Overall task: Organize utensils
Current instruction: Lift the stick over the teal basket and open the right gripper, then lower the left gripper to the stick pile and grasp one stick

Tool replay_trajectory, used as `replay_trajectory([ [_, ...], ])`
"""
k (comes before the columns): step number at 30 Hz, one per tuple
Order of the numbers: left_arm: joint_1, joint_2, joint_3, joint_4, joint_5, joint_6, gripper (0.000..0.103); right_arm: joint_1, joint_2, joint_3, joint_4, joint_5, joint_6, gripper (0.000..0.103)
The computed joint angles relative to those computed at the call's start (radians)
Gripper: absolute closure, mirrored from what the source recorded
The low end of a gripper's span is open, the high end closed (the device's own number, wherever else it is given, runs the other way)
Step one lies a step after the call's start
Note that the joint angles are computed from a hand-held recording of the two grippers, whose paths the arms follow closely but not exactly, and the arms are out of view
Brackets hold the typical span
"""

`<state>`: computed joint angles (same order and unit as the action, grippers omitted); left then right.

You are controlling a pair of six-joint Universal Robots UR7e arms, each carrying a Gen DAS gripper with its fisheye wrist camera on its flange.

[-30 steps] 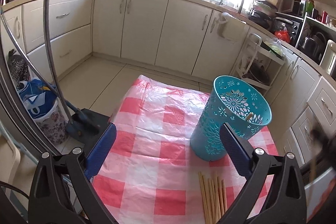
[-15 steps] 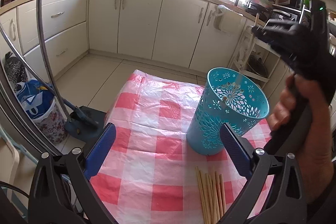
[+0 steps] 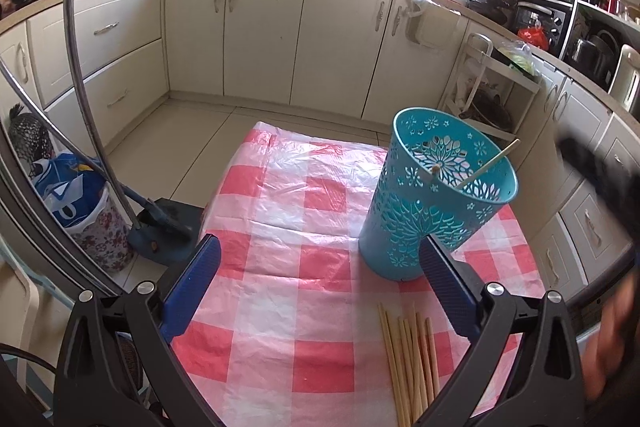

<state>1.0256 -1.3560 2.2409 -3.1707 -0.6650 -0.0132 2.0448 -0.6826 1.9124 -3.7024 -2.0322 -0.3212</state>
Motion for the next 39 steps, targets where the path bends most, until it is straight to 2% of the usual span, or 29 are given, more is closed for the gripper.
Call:
replay_trajectory([
  [2, 0.001, 0.0, 0.003, 0.021, 0.0, -0.01, 0.008, -0.01, -0.012, 0.087, 0.02, -0.054, 0.011, 0.074],
  [4, 0.005, -0.001, 0.009, 0.049, -0.004, -0.025, 0.008, -0.042, -0.01, 0.149, 0.06, -0.067, 0.035, 0.08],
  [5, 0.007, 0.002, 0.013, 0.058, -0.003, -0.029, 0.008, -0.059, -0.006, 0.163, 0.097, -0.077, 0.061, 0.085],
  [7, 0.013, 0.009, 0.022, 0.085, -0.002, -0.034, 0.008, -0.089, -0.002, 0.161, 0.211, -0.073, 0.119, 0.087],
  [8, 0.017, 0.013, 0.023, 0.099, -0.005, -0.036, 0.008, -0.094, 0.005, 0.155, 0.237, -0.068, 0.118, 0.087],
  [10, 0.03, 0.022, 0.021, 0.138, -0.015, -0.044, 0.008, -0.092, 0.03, 0.139, 0.245, -0.086, 0.092, 0.087],
  [16, 0.063, 0.053, 0.013, 0.2, -0.013, -0.07, 0.008, -0.097, 0.058, 0.117, 0.279, -0.11, 0.093, 0.087],
  [23, 0.076, 0.102, 0.012, 0.25, -0.015, -0.079, 0.008, -0.076, 0.095, 0.093, 0.283, -0.196, 0.051, 0.089],
  [26, 0.08, 0.127, 0.003, 0.261, -0.012, -0.086, 0.008, -0.079, 0.089, 0.094, 0.288, -0.199, 0.046, 0.092],
  [39, 0.089, 0.192, -0.031, 0.283, -0.001, -0.101, 0.008, -0.11, 0.032, 0.127, 0.311, -0.171, 0.071, 0.092],
])
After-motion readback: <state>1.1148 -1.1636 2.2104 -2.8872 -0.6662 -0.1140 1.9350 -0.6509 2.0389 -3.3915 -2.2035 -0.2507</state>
